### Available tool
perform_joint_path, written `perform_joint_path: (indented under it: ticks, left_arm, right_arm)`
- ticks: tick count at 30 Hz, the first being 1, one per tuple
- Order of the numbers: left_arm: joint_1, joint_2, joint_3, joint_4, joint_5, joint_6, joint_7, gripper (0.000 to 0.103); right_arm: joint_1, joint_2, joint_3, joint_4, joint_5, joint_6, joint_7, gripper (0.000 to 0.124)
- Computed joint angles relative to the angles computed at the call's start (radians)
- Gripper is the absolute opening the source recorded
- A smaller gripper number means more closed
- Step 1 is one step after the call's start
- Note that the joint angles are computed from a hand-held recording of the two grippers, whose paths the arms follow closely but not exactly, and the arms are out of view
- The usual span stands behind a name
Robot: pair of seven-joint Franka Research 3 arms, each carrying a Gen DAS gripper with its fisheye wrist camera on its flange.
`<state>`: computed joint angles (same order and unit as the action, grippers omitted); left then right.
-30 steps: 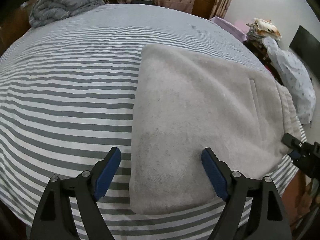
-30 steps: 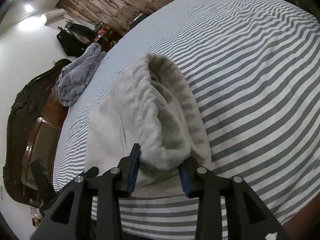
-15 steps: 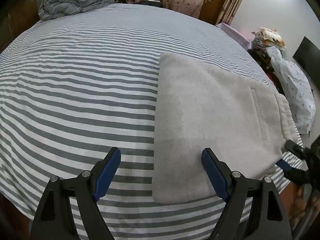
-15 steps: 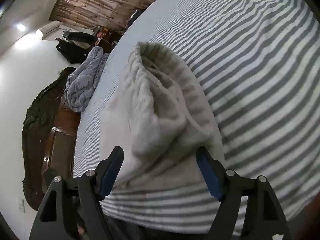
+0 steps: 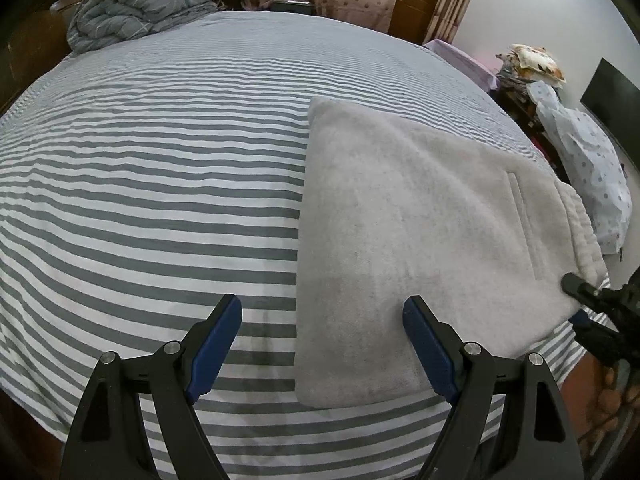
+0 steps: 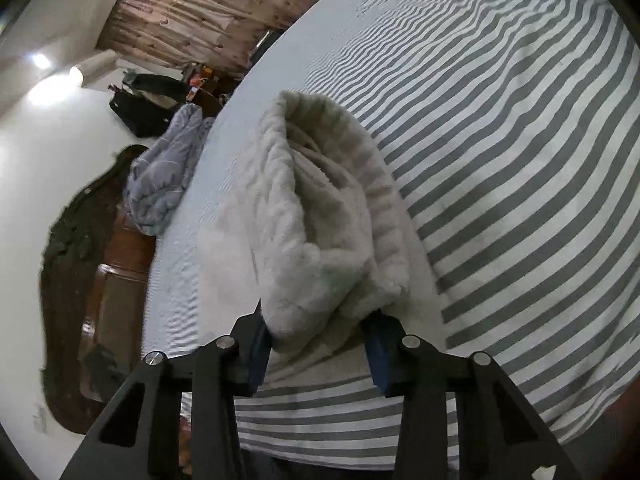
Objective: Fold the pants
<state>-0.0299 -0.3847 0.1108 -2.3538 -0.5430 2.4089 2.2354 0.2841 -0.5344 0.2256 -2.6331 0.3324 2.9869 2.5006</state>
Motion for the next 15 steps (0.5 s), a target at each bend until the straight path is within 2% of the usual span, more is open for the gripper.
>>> perform_joint_path:
  ticks: [5,8,12,15]
  left_arm:
    - [-0.007,-0.014,-0.014,-0.022,0.019,0.025,-0.008,0.083]
    - [-0.013,-0.016,-0.016,-0.025,0.029,0.034,-0.018,0.083]
    - [-0.020,-0.023,-0.022,-0.030,0.049,0.044,-0.043,0.083]
    - [-0.028,-0.031,-0.019,-0.034,0.060,0.045,-0.047,0.083]
  right_arm:
    - [-0.011,0.037,0.012,-0.003,-0.013,0.001,0.016,0.037]
    - [-0.003,0.034,-0.002,0.005,-0.017,-0.019,0.007,0.039]
    - [0.006,0.037,-0.021,0.022,-0.016,-0.042,-0.009,0.045]
    - [-0.025,0.054,0.007,0.062,-0.040,-0.076,0.016,0.050]
